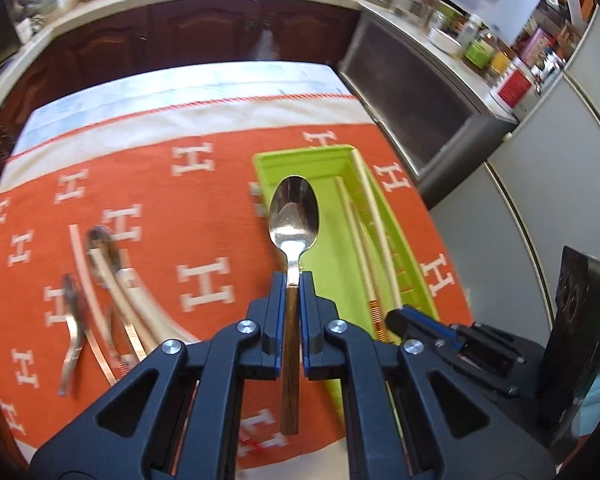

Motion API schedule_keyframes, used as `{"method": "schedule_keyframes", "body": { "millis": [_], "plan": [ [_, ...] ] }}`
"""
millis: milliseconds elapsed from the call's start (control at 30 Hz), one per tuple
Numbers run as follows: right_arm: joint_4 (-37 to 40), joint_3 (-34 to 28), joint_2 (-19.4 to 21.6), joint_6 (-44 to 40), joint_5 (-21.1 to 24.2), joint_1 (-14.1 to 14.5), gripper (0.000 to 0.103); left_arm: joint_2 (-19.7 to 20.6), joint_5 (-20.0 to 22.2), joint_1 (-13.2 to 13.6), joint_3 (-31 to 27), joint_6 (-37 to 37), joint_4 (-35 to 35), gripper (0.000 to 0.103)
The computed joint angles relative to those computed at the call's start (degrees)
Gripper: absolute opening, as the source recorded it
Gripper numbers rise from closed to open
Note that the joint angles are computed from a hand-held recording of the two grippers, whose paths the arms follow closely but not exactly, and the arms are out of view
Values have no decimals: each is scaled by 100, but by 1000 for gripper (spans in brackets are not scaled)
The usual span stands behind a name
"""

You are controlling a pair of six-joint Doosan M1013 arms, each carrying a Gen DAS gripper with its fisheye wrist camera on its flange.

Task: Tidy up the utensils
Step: 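Carry the chopstick and spoon over the lime-green tray, then lower both items into the tray and open both tools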

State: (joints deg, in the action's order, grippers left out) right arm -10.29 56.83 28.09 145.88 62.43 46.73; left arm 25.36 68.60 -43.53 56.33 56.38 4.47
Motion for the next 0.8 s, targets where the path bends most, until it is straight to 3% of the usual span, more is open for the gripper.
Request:
{"method": "schedule_keyframes", "body": {
  "millis": [200, 367, 433, 500, 800],
  "plan": [
    [143, 370, -138, -90, -3, -118, 5, 375, 210, -71, -337, 79, -280, 4],
    [43, 316, -25, -75, 161, -140, 8, 531, 361, -77, -419, 143, -417, 4],
    [-15, 323, 6, -17, 223, -166, 27, 498, 308, -84, -348, 194, -393, 4],
    [1, 435, -47, 27, 35, -177, 32, 461, 275, -117, -303, 231, -283, 4],
    [-292, 396, -112, 126, 70, -35, 33, 127, 339, -258, -4, 344, 370, 5]
  ]
}}
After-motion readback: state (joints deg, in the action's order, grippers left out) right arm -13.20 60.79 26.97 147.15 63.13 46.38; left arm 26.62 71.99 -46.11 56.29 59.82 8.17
